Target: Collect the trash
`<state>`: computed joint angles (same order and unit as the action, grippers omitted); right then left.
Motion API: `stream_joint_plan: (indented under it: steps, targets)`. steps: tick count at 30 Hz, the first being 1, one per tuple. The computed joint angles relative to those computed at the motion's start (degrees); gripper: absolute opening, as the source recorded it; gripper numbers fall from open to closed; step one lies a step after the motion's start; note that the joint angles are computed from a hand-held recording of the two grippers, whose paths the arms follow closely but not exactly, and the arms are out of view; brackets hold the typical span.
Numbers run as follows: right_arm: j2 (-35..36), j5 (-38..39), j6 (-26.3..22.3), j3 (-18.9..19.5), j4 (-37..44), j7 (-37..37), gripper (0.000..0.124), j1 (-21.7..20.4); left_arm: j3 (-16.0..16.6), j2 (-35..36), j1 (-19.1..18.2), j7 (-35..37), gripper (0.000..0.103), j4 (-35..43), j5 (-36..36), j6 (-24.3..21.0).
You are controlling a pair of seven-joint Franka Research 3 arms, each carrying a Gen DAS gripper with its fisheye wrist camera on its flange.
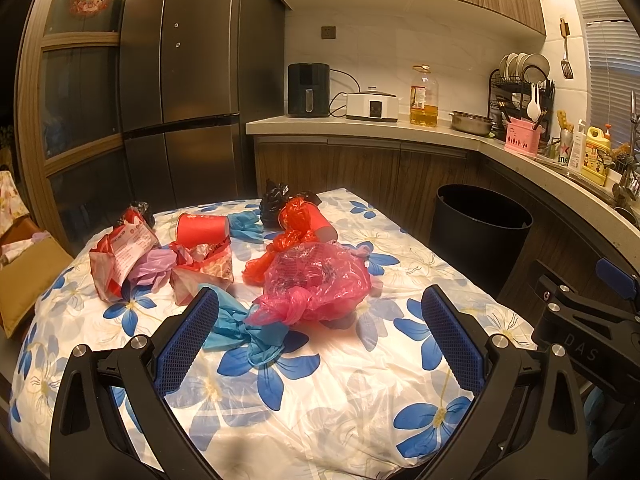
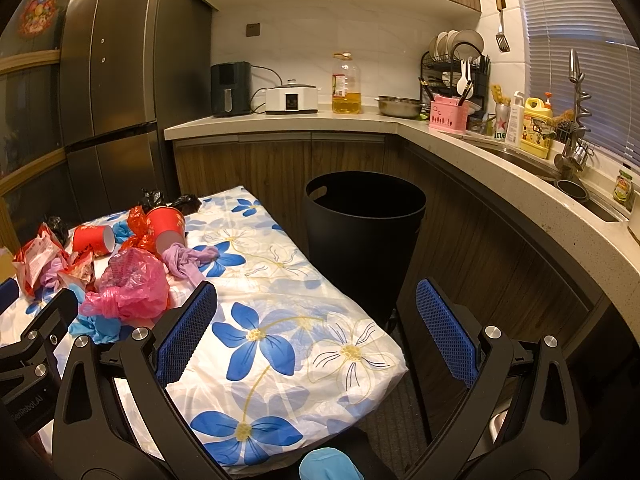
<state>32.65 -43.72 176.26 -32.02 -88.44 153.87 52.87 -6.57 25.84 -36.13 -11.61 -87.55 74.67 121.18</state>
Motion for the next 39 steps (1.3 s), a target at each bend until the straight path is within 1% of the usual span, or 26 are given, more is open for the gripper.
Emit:
stream_joint_plan:
  steps: [20, 33, 34, 35, 39]
  targets:
    - [0.83, 6.29, 1.3, -3.83, -1.11, -4.34, 0.098, 3.32, 0.02, -0.05, 0.03, -0.08, 0.098, -0.07, 0.01, 0.11]
    - [2.03, 13.97, 2.23, -6.66, -1.75, -10.18, 0.098, 5.94, 0.0, -0.07, 0.05, -0.11, 0.098, -0.1, -0.01, 0.11]
    - [1.88, 14.55, 2.28, -7.16, -2.14, -10.56, 0.098, 6.56, -0.01, -0.06, 0.05, -0.07, 0.098, -0.06, -0.04, 0.08]
    - [1.44, 14.85, 2.5, -8.48, -3.2, -10.46, 0.098, 8.06, -0.01, -0.06, 0.05, -0.07, 0.098, -0.06, -0.04, 0.08]
    - [1.8, 17.65, 2.67, -9.04, -3.35, -12.79, 0.098, 8.59, 0.01, -0.09, 0.05, -0.12, 0.098, -0.12, 0.01, 0.12]
